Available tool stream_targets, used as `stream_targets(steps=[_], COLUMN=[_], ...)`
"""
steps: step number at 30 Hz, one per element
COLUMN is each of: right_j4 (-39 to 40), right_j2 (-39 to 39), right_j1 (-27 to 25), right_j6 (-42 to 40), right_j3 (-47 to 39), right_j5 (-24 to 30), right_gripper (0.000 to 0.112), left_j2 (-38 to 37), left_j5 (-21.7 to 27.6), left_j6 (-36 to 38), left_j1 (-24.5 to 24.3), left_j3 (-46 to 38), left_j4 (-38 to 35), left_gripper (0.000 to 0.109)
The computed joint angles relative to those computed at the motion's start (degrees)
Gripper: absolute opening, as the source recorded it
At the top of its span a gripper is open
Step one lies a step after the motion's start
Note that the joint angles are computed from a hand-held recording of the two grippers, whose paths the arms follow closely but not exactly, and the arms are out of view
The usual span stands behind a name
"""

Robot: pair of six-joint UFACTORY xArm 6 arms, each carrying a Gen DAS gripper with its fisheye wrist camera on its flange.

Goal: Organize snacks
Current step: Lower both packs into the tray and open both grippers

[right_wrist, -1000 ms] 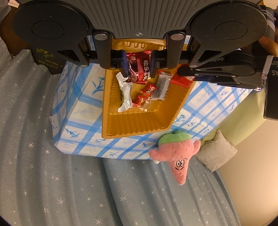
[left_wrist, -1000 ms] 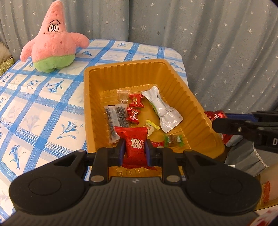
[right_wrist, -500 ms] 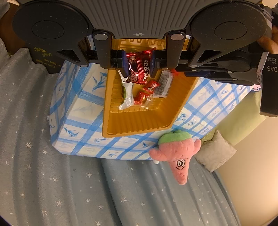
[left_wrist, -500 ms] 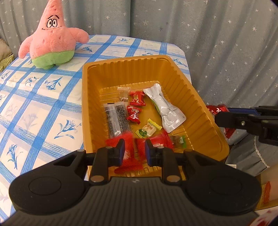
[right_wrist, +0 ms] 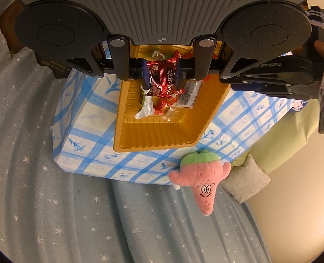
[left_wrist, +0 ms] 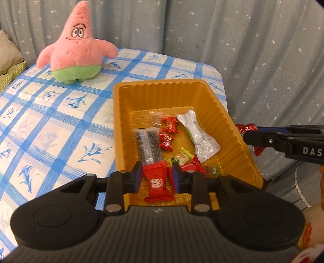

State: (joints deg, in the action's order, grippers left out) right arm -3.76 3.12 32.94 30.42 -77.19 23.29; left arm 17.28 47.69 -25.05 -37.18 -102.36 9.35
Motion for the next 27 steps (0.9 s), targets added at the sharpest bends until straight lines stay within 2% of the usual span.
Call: stream_targets(steps=[10, 18, 22, 23, 25, 26, 27], right_j4=[6.6, 7.4, 7.8, 7.2, 6.1, 5.2, 3.4], right_j2=[5.8, 12.4, 13.5, 13.6, 13.7, 13.4, 12.9], right_j1=[-0.2, -0.5, -0.5, -0.5, -0.6, -0.6, -0.6], right_j6=[-8.8, -11.0, -11.0, -10.1, -8.9, -7.8, -6.0], right_j3=[-6.5, -13.7, -14.3, -14.5, -14.8, -14.3, -13.5], right_j5=[1.7, 4.2, 2.1, 2.0, 2.2, 1.7, 0.9], right_gripper=[0.026, 0.026, 0.027, 0.03, 0.048, 0.062, 0.065], left_j2=[-3.8, -6.9, -8.3, -8.6, -9.2, -9.6, -10.0], left_j5=[-0.2, 0.7, 1.6, 1.8, 2.3, 2.6, 2.8], left_j6=[-5.0, -10.1, -12.5, -13.0, -14.1, -14.7, -15.3], left_j1=[0.9, 1.7, 1.8, 1.7, 1.5, 1.3, 1.1], left_j3=[3.5, 6.3, 7.6, 7.7, 8.1, 8.4, 8.7], left_j4=[3.6, 7.4, 9.2, 9.6, 10.5, 11.1, 11.6], left_gripper=[0.027, 0.028, 0.031, 0.032, 0.034, 0.035, 0.036])
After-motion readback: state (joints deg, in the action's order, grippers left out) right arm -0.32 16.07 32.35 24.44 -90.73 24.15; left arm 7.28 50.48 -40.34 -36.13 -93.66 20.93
